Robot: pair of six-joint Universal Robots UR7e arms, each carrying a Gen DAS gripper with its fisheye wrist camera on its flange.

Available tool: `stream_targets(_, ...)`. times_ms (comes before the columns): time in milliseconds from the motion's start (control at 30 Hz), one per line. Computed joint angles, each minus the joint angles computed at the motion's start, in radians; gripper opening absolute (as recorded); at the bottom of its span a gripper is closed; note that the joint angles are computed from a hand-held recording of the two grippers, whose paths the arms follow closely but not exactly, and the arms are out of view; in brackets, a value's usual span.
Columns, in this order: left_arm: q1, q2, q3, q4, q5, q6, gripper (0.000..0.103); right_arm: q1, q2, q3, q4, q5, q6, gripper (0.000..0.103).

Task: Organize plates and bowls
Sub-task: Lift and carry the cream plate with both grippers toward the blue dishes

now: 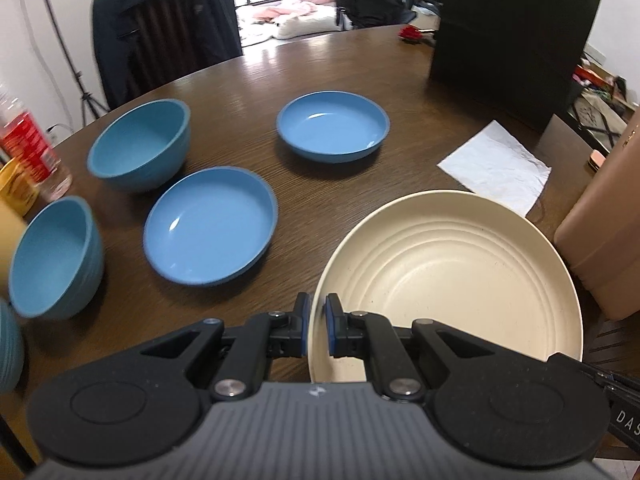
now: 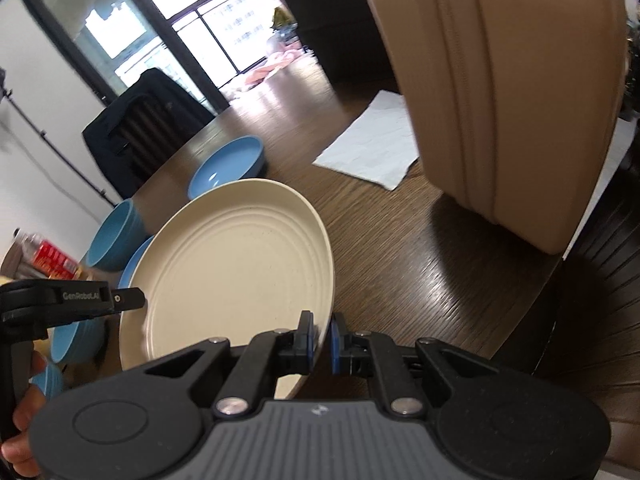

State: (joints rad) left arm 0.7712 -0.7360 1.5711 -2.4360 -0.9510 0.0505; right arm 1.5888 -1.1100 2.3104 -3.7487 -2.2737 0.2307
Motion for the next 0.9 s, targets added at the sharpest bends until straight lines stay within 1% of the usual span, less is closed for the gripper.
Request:
stream_targets(233, 0.000, -0.096, 0.103, -0.027, 0.045, -0.063, 0.009, 0.023, 0.014, 0.010, 0.000, 0.036, -0.042, 0.008)
stream_targets(433, -0.001, -0.176, 0.179, -0.027, 0.088, -0.127, 0.009, 0.070, 0.028, 0.021, 0.015, 0.045, -0.055, 0.008)
stream_targets(700, -0.005, -0.264, 0.260, -0.021, 0.130, -0.196, 0.009, 0.112, 0.042, 0.026, 0.030, 0.058, -0.080, 0.008)
stream_targets(900, 0.003, -0.312, 0.301, -0.002, 0.153, -0.245, 0.009, 0.126, 0.061, 0.021, 0.049, 0.075, -0.090, 0.008)
